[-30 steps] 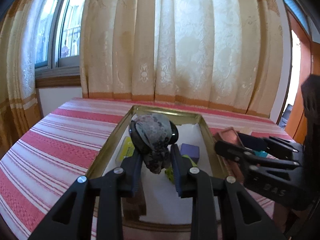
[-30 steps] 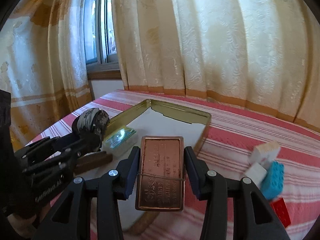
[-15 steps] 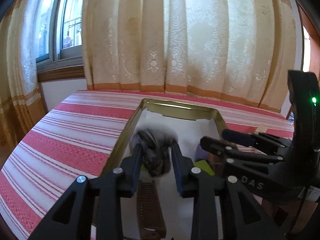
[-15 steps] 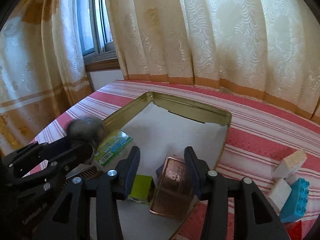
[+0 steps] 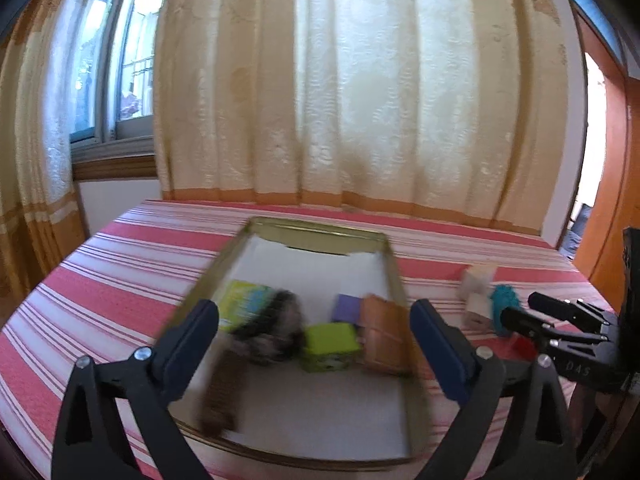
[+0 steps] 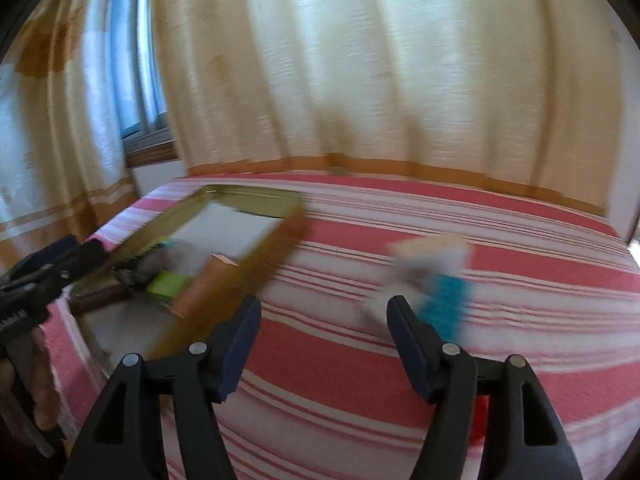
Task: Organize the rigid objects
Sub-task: 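Lower the copper plate into the tray with the right gripper while the left gripper releases the grey pouch there, then grasp the red Lego brick with the right gripper while the left gripper grasps the blue Lego brick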
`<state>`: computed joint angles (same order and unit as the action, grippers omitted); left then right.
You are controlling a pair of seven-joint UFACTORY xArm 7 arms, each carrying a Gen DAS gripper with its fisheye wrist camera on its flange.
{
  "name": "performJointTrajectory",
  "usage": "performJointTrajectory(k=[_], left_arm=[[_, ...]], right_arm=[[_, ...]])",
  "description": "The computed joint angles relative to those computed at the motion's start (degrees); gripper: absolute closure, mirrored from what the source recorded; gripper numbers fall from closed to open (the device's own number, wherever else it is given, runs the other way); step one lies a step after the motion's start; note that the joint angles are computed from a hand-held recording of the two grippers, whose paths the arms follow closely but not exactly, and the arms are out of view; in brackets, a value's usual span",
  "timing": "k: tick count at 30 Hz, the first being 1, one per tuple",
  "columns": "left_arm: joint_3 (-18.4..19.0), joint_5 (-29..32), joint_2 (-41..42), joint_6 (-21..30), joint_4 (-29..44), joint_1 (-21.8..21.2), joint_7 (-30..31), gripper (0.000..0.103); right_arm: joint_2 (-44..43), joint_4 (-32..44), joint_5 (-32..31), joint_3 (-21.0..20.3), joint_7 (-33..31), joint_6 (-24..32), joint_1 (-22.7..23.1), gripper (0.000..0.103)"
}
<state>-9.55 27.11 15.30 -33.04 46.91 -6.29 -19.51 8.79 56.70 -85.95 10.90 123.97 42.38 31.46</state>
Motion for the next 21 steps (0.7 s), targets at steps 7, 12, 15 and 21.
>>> performJointTrajectory(k=[7,12,15,21], left_arm=[[-1.17,-3.92,-0.87,1.31,-1.59,-5.70,4.68,0.005],[-1.97,-6.52,-0.32,3.49,-0.41,-7.96,6.26,0.005],[-2.04,-8.63,-0.03,4.68,0.26,-9.52,7.76,0.005],[-2.91,-10.80,0.88,6.58,1.91,-11.16,9.21,0.005]], right_arm=[[-8.33,-11.39,5.18,1.00,2.07,2.05,-2.54,0.035],[-8.40,-12.79,4.76,1.25,1.77,-2.71,-5.00,0.035],[-6.80,-11.79,6.87,0.87,-1.49,-5.13,-5.92,0.035],[-4.65,-11.09,9.33,-1.02,-4.96,-12.28,-7.94,0.052]])
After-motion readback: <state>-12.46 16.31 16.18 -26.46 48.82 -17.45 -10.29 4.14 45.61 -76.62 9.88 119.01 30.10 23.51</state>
